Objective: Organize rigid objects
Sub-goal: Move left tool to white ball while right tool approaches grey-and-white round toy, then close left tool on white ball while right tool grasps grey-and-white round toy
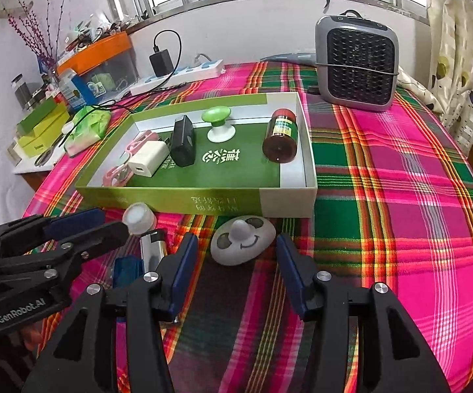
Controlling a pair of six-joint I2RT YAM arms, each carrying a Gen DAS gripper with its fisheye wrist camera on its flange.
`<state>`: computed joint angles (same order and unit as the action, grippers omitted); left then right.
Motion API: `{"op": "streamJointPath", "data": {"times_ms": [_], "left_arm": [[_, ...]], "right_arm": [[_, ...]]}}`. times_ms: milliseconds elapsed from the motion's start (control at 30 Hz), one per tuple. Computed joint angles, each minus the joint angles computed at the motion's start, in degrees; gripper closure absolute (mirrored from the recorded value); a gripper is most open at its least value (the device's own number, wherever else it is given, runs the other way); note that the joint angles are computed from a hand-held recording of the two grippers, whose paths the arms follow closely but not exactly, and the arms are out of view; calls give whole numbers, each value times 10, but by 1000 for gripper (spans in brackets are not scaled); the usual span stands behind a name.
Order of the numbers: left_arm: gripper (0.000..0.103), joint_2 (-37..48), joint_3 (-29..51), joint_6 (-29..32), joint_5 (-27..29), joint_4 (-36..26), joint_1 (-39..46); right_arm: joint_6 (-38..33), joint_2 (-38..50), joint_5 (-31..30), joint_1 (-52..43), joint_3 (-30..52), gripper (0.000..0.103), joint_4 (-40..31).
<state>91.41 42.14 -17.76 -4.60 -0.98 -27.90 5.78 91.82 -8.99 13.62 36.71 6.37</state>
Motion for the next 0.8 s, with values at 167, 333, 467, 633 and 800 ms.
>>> {"op": "streamJointPath", "data": {"times_ms": [167, 333, 467, 633, 800], "left_arm": [[62, 18, 9, 5, -13, 0, -2], [62, 34, 19, 4, -16, 2, 0], [62, 43, 25, 7, -26, 10, -2], [62, 56, 33, 6, -25, 8, 0], [62, 58, 28, 1, -21, 20, 2]], "right_arm": [[-3, 10, 8, 0, 9, 52, 1], [-4, 20, 17, 2, 15, 52, 1], [-5, 29, 20, 2, 22, 52, -3], [-8, 35, 28, 6, 27, 52, -4], [-6, 39, 35, 7, 32, 52, -9]]}}
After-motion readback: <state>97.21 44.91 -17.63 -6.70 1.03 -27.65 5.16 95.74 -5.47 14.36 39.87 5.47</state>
